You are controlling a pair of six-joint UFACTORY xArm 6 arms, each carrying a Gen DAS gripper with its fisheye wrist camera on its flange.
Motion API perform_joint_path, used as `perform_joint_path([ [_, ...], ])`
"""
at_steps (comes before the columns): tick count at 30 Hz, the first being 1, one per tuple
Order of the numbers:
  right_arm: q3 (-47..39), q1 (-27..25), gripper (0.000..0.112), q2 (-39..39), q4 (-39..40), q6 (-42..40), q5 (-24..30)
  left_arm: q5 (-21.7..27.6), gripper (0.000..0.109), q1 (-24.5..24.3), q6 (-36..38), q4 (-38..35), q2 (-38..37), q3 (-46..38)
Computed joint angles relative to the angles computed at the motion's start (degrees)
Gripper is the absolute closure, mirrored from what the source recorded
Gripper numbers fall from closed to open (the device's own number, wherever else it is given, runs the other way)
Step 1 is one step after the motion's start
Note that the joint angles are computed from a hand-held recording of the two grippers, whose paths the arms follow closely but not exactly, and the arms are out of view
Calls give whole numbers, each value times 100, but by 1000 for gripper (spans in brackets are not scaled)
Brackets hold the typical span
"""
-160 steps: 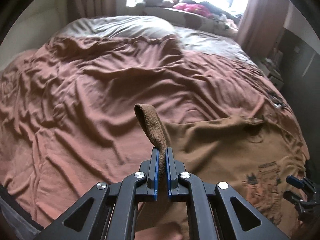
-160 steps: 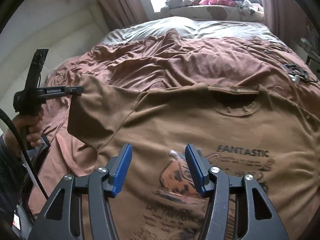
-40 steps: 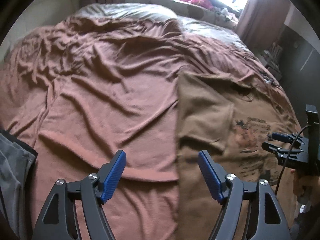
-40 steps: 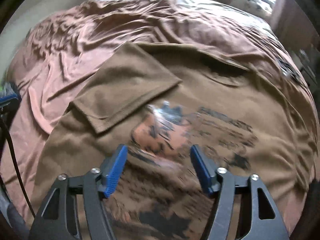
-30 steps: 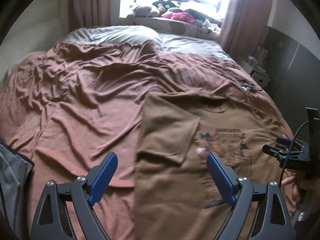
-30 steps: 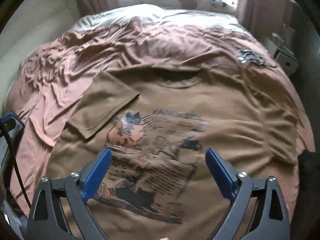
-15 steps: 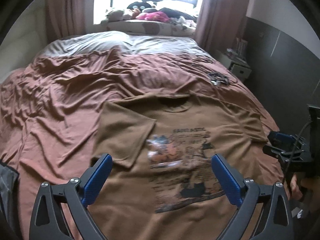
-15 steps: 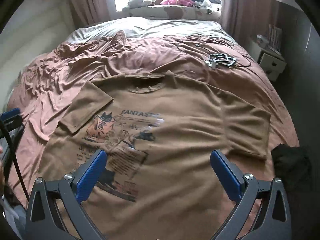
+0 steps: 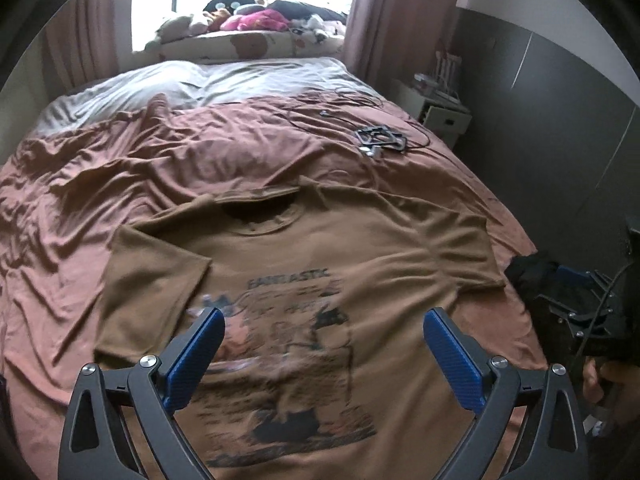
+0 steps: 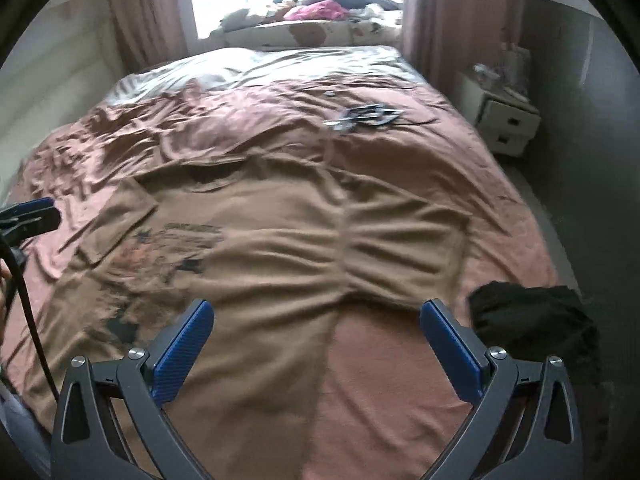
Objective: Fold small clothes
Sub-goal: 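Move the right tool to the T-shirt's other side edge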
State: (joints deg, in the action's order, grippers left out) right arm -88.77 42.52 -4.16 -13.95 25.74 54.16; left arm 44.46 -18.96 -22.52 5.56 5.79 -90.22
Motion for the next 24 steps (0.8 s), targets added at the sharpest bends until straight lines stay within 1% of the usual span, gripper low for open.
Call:
perform_joint_path([
  [1,119,-127,9,-77,91,20,-85,19,8,-31,11,-16,144,-156],
  [4,364,-385,15,-170,273,59,-294,-6,8,-97,72,-114,470,-460],
  [8,549,-698,18,-140,385,-13,-380,-10,11,-186,-73,229,999,-946],
  [10,526,-849,22,-28,530,-98,-363,9,16,-171,61,32,1225,-1159],
  [12,484,-1049,34,80,928,-331,-393,-40,20,-141,240,-237,1452,-1327],
  [13,488,-1179,35,119,1201,-470,-492,-57,21,-130,284,-296,1538,-1383],
  [14,479,-1261,35,149,1290,-508,-537,-65,22,-110,344,-370,1640,-1446],
  [15,378,-1343,35,248,1280,-517,-509,-72,27,-88,393,-426,1751,-1518],
  [17,199,-1462,35,421,1230,-577,-440,-53,31,-68,400,-458,1951,-1689],
  [19,-31,-1566,40,657,1280,-660,-375,-140,33,-14,594,-722,2159,-1832],
  [20,-214,-1607,45,837,1364,-715,-311,-154,37,12,699,-873,2332,-1987],
  [21,-398,-1626,49,1010,1430,-739,-251,-114,41,25,751,-971,2481,-2143],
  [24,-786,-1690,52,1415,1492,-742,-198,130,51,56,866,-1244,2985,-2751],
])
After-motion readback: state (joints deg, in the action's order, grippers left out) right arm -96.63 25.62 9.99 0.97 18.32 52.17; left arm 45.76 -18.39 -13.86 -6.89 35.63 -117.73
